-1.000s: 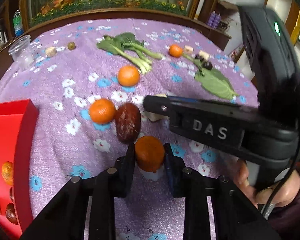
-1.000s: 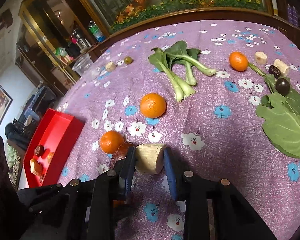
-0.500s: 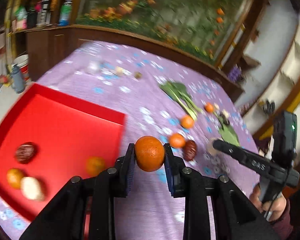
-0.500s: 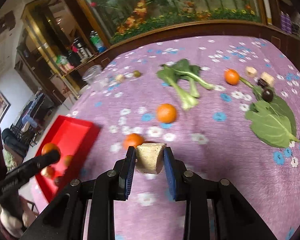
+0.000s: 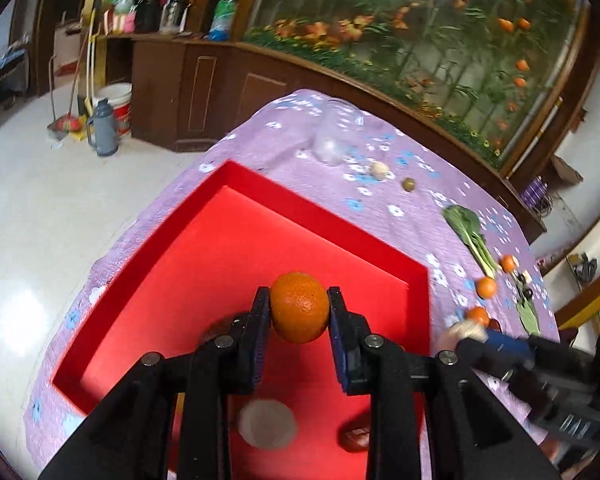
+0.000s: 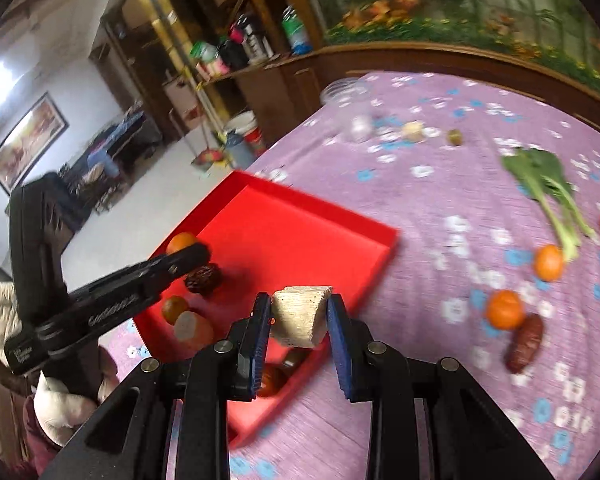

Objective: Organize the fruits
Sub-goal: 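Carry orange and white cake into the red tray and open both tools, then move the left tool to an orange while the right approaches a red date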

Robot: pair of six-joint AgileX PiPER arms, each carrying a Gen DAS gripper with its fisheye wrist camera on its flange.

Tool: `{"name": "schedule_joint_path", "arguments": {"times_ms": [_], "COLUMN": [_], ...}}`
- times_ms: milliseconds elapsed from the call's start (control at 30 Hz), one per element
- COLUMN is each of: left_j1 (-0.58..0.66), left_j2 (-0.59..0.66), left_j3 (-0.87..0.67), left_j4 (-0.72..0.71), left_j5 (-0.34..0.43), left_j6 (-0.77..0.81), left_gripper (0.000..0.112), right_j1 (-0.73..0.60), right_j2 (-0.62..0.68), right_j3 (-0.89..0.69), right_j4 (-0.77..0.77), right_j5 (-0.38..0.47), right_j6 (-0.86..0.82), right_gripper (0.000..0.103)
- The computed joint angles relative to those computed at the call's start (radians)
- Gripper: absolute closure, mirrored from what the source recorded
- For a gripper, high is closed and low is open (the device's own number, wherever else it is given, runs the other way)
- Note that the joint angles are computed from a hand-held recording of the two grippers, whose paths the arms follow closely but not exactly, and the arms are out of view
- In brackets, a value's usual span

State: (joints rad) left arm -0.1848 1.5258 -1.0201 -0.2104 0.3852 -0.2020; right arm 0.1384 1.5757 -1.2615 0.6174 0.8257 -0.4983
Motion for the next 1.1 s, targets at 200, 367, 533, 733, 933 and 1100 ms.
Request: {"name": "schedule_joint_path", "arguments": {"times_ms": [200, 367, 533, 733, 933, 1100], "left_j1": [0.067, 0.105, 0.136, 0.140, 0.104, 0.033], "left_j2": [0.058, 0.078, 0.048, -0.046, -0.133, -0.168], "left_j3": [-0.021, -0.014, 0.014, 0.060, 0.091, 0.097], "left_j4": [-0.207, -0.309, -0.388, -0.371, -0.267, -0.131], "left_j5": [0.007, 0.017, 0.011, -0.004, -0.007, -0.002], "left_j6": [0.214, 0.288, 0.320, 0.270, 0.131, -0.022], "left_gripper": [0.086, 0.086, 0.066, 0.055, 0.045, 0.044], "right_j1": [0.133, 0.185, 0.196, 0.169, 0.100, -0.013], "right_j2": [0.127, 0.196, 0.185, 0.134, 0.028, -0.079], "right_j3": [-0.095, -0.136, -0.118, -0.076, 0.017, 0.123], "right_j4": [-0.088, -0.127, -0.130, -0.082, -0.019, 0.032], "right_j5": [-0.025, -0.036, -0.070, -0.078, -0.077, -0.076], "right_j6": [0.119, 0.163, 0.156, 0.119, 0.060, -0.005], "right_gripper": [0.071, 0.071, 0.070, 0.059, 0.058, 0.054]}}
